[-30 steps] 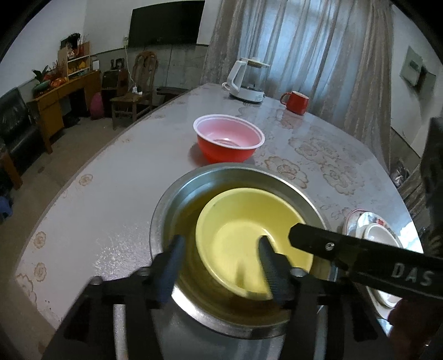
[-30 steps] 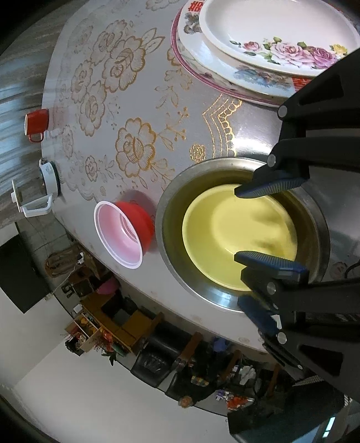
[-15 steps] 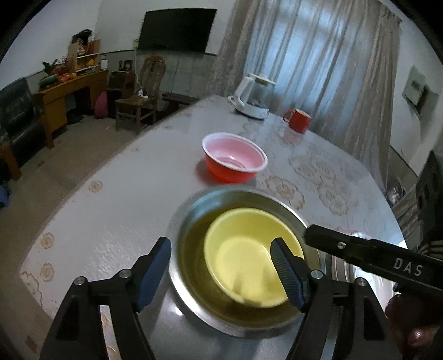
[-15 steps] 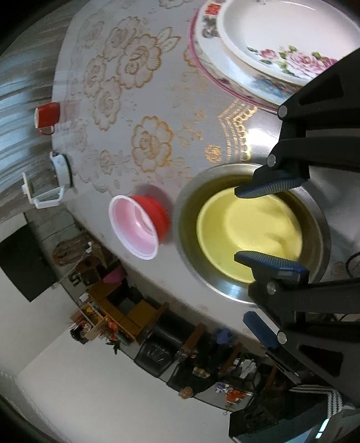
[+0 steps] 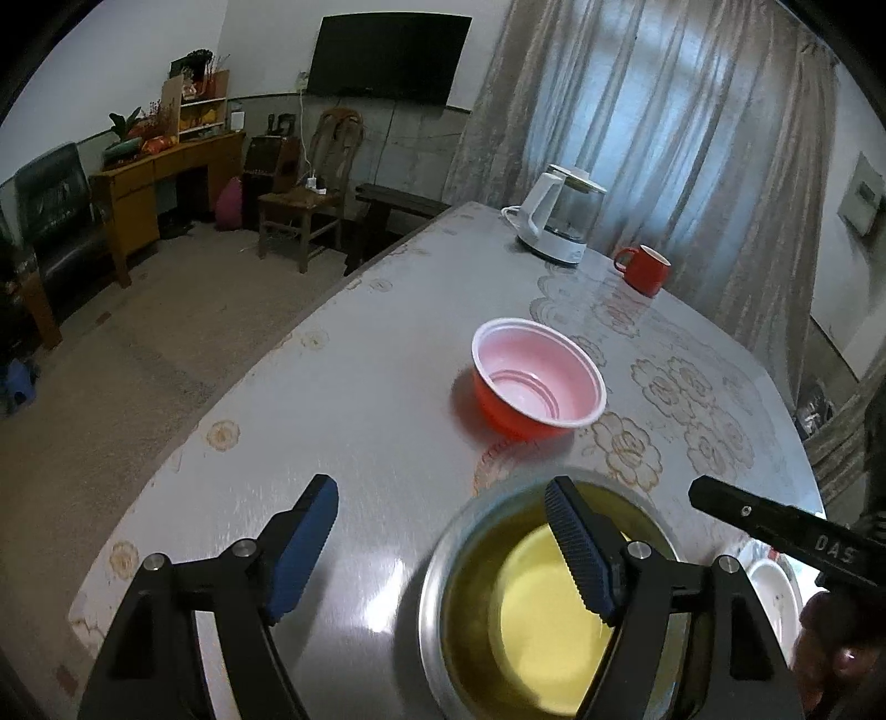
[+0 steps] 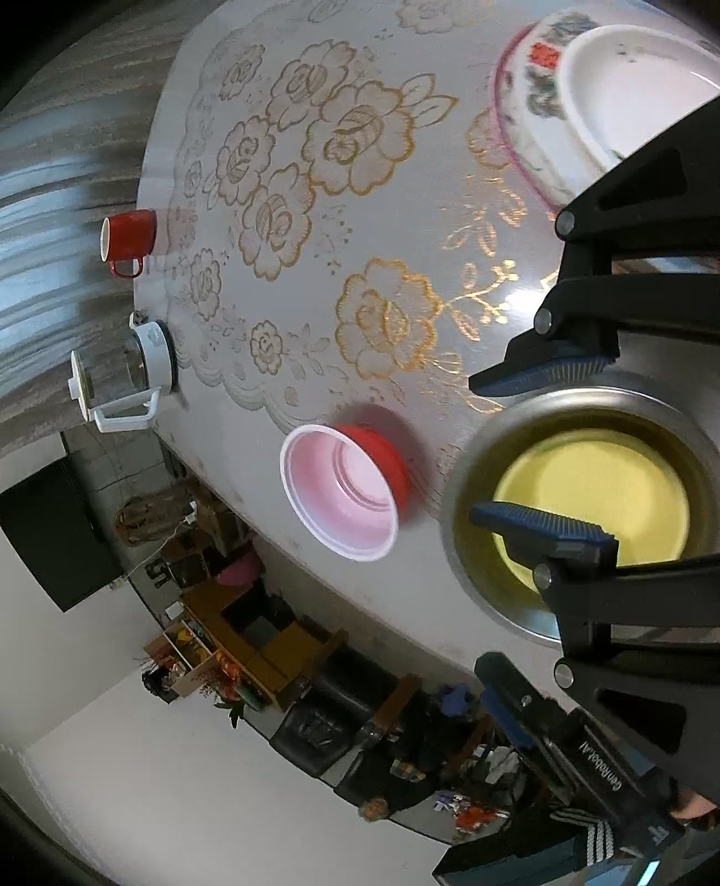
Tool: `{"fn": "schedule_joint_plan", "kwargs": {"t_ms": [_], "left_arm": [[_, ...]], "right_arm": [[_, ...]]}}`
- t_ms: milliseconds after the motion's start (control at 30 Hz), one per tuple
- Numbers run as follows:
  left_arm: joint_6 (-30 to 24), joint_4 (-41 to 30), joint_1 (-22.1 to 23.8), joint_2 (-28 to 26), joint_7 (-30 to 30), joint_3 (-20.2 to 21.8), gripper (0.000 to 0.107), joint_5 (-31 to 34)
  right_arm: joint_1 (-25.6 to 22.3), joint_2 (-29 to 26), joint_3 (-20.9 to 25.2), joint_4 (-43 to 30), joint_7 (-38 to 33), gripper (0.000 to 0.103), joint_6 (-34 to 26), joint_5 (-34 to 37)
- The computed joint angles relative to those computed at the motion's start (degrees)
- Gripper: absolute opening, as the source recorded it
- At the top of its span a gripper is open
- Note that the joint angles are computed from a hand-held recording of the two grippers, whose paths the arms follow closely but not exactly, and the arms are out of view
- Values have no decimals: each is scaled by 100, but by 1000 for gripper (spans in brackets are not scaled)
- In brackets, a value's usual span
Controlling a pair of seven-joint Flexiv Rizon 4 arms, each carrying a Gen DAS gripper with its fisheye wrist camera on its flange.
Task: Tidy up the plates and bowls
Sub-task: 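Reach both grippers to the pink bowl rim and close on it, then lift the pink bowl and carry it over the yellow bowl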
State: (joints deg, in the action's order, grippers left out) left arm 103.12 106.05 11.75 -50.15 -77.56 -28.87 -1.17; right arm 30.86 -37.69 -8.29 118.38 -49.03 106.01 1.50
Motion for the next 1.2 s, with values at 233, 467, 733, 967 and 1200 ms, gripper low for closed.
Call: {"fn": "schedule_joint_plan", "kwargs": {"t_ms": [233,467,733,967,1200], "left_arm": [[-513,-683,-174,-248,308,-24,76,-194],[-1411,-1640,-1003,-401,551,734,76,-949],[-2532,-2650,-1685,-705,780,1427,73,-1517],[-3698,-3679,-2098,-1140,699,1992,42,-1572],[-3627,-3671,-2155,-1188,1039,1909,18,-1505]], "right_arm": [[-845,-286,639,-598,-72,39,-345,-530],[-1582,-672,1259,-1268,30,39,-608,-845],[-2288,-1172,1970,-2095,35,37,-1164,-1119],[-2624,-1516,2385,-2614,-228,24,-1686,-1021],[-2707,-1670,2548,-2771,-528,13,-1665,-814]]}}
